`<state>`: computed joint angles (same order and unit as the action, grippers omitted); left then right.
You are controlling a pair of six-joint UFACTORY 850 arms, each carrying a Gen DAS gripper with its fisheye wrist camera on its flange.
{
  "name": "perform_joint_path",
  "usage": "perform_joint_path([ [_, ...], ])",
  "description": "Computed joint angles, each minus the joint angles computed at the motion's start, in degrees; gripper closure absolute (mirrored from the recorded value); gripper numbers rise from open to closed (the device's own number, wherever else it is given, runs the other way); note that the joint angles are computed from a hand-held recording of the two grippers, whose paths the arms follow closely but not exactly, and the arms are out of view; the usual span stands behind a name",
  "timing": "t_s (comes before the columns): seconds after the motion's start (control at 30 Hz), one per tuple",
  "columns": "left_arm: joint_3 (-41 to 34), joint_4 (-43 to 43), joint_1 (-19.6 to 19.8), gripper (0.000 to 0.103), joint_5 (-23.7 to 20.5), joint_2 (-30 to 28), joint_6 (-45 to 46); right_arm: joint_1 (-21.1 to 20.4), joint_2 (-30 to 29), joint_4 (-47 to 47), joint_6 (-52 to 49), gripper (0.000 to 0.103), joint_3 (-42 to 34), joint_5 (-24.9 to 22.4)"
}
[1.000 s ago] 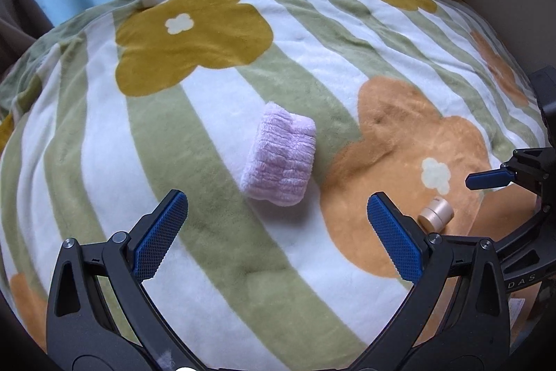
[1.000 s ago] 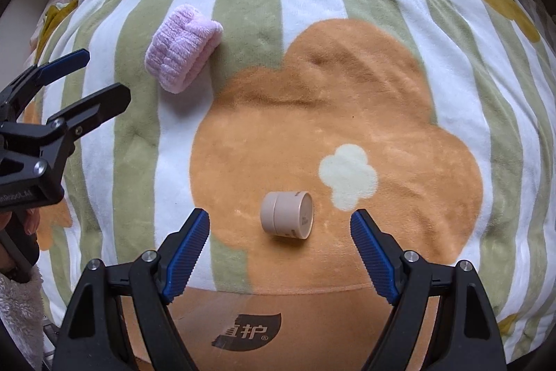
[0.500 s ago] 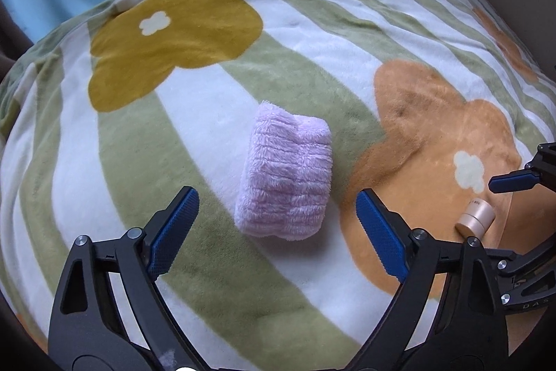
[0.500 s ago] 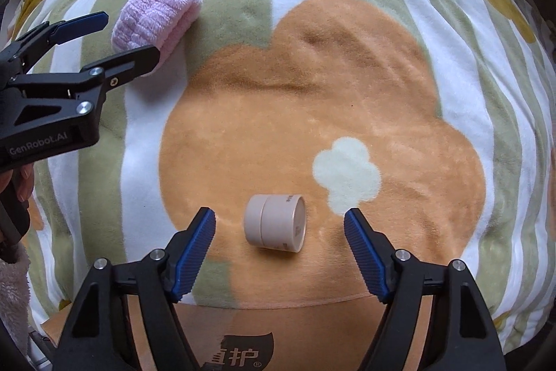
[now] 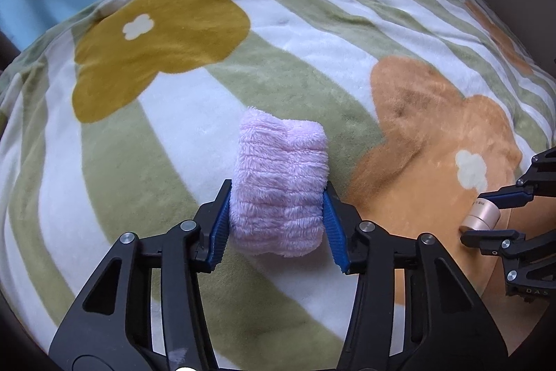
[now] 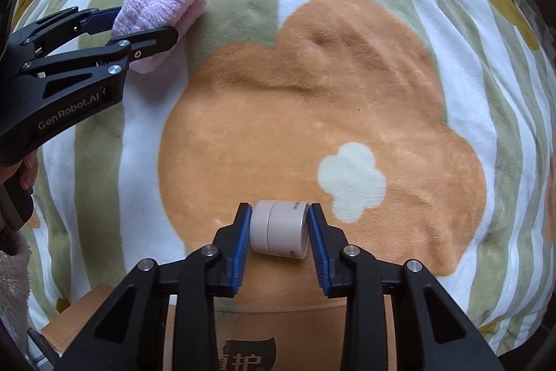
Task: Organize objects
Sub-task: 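Grasp the pink sock roll with the left tool while the right grasps the tape roll, then carry the sock roll and tape roll into the cardboard box and release both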
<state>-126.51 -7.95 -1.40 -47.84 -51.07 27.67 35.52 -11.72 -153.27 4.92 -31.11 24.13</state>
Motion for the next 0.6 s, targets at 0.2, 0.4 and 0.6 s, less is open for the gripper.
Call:
perform_joint_path([
  [0.2,0.92,-0.49,0.07,0.059,0.37,1.0,0.41,-0.77,-0.65,-0.19,0.84,0.075,-1.44,1.17],
  [0.4,1.91,-0.95,-0.05,0.059,0.57,2.71,0.21,-1.56,-0.51,-1.57,2.22,0.076,-3.07,3.7],
  [0.6,3.04,-0.42,-0.43,0.059,0.4,5.4,-0.87,-2.65,0.4,-4.06,5.67,0.076,-5.68,9.06],
])
